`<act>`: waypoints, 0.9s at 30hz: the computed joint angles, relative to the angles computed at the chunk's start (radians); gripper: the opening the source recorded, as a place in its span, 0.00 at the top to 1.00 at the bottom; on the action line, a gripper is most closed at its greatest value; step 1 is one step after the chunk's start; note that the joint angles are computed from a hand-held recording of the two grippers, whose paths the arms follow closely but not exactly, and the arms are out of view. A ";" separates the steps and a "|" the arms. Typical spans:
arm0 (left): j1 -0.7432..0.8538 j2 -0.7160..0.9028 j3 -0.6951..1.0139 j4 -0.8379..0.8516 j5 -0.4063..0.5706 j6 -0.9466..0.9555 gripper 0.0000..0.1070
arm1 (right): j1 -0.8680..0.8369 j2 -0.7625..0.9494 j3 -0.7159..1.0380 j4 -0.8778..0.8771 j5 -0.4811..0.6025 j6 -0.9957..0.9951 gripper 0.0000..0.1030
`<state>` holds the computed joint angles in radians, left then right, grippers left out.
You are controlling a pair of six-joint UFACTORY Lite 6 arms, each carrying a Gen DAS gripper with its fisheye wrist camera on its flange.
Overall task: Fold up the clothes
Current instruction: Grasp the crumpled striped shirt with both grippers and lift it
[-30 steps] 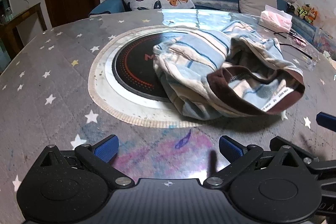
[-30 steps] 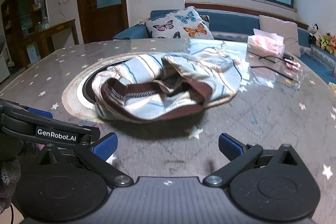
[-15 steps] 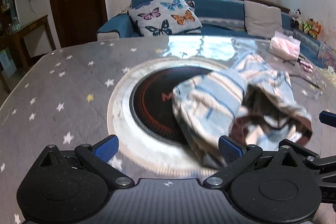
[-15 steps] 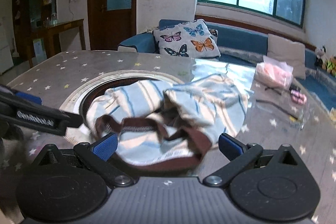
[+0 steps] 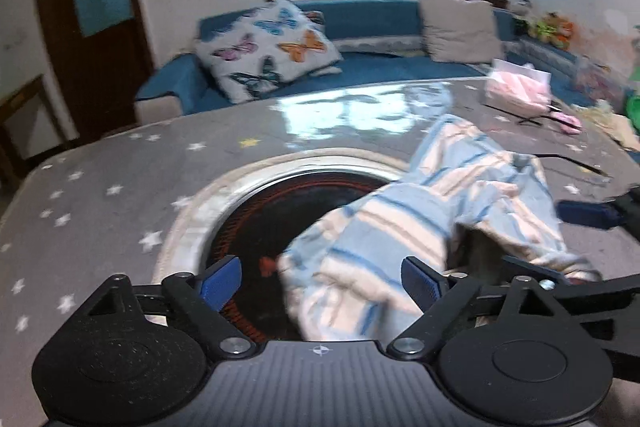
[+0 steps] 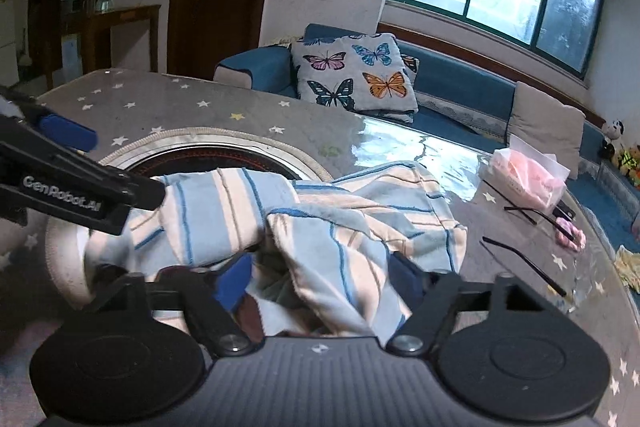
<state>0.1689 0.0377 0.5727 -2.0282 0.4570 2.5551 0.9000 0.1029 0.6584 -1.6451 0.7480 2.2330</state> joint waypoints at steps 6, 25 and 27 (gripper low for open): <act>-0.061 0.130 0.123 0.062 -0.013 -0.058 0.20 | -0.097 0.000 -0.011 -0.109 -0.093 0.054 0.65; 0.014 0.227 0.203 0.366 0.097 -0.304 0.91 | -0.129 -0.031 -0.031 -0.200 -0.107 0.120 0.94; 0.041 0.193 0.171 0.349 0.114 -0.264 0.94 | -0.111 -0.074 -0.063 -0.191 -0.082 0.136 0.95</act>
<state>0.2102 0.2306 0.7433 -1.6795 0.5709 2.2912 0.7893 0.0294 0.5951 -1.8363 0.6664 2.3693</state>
